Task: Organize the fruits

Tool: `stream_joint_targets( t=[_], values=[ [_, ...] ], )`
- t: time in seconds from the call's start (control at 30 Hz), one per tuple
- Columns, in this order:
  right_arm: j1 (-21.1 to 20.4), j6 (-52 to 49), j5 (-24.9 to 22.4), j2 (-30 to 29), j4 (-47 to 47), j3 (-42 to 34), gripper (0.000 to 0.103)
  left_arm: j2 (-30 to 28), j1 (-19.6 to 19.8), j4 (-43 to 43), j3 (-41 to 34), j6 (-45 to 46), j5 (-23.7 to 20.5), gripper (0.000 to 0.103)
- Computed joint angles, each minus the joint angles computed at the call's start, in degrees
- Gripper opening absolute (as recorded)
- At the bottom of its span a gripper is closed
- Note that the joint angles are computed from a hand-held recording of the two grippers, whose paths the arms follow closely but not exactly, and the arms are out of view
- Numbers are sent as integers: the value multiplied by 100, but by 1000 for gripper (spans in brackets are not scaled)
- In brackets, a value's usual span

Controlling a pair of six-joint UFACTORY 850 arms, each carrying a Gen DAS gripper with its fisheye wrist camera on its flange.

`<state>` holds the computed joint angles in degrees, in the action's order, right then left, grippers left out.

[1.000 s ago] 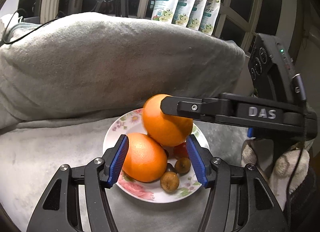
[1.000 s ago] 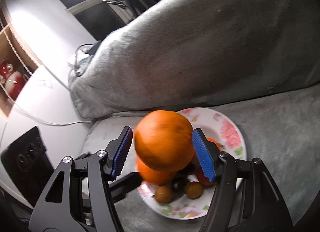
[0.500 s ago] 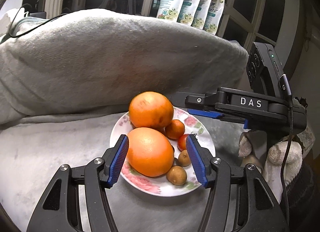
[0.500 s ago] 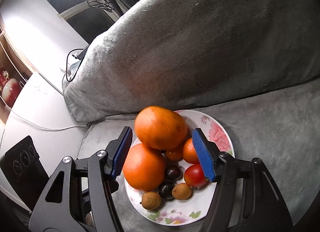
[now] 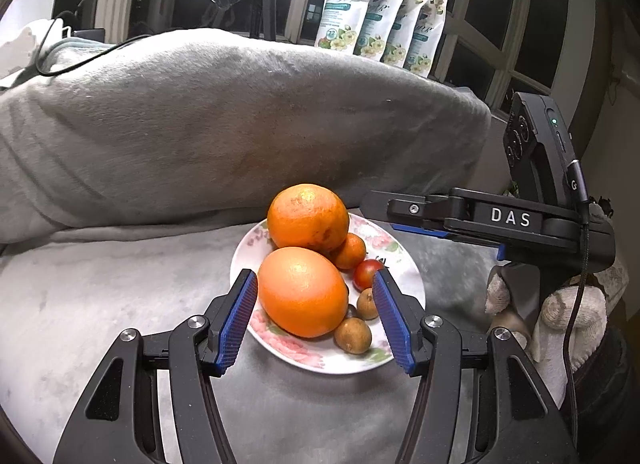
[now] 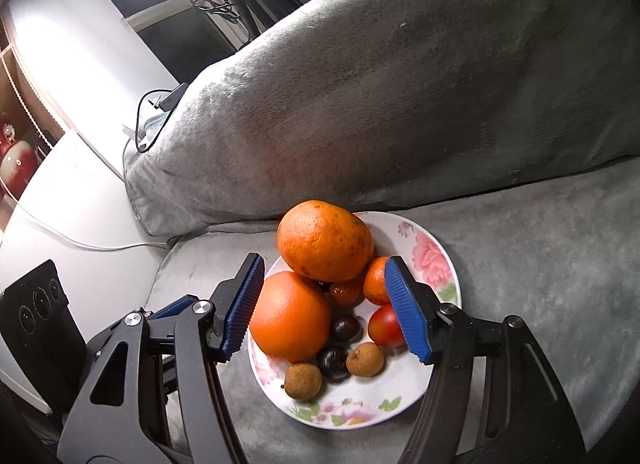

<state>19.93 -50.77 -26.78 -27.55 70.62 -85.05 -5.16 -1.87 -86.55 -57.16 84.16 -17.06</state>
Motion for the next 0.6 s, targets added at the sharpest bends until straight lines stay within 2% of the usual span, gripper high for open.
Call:
stream_joint_targets(
  t=[0.13,0.27,0.4,0.6],
  values=[
    [43,-14,191,159,-125,167,67,113,31,-71,92,49,-5,59],
    [95,-75,417,334,-145,343,82,198,29,-135,170,118,19,60],
    [166,76,652,454,-410,437,85,255,36,-111,225,106,58,62],
    [337,1083,1129,670,-1676,592,86,348,69,-26,319,-1,128,73]
  ],
)
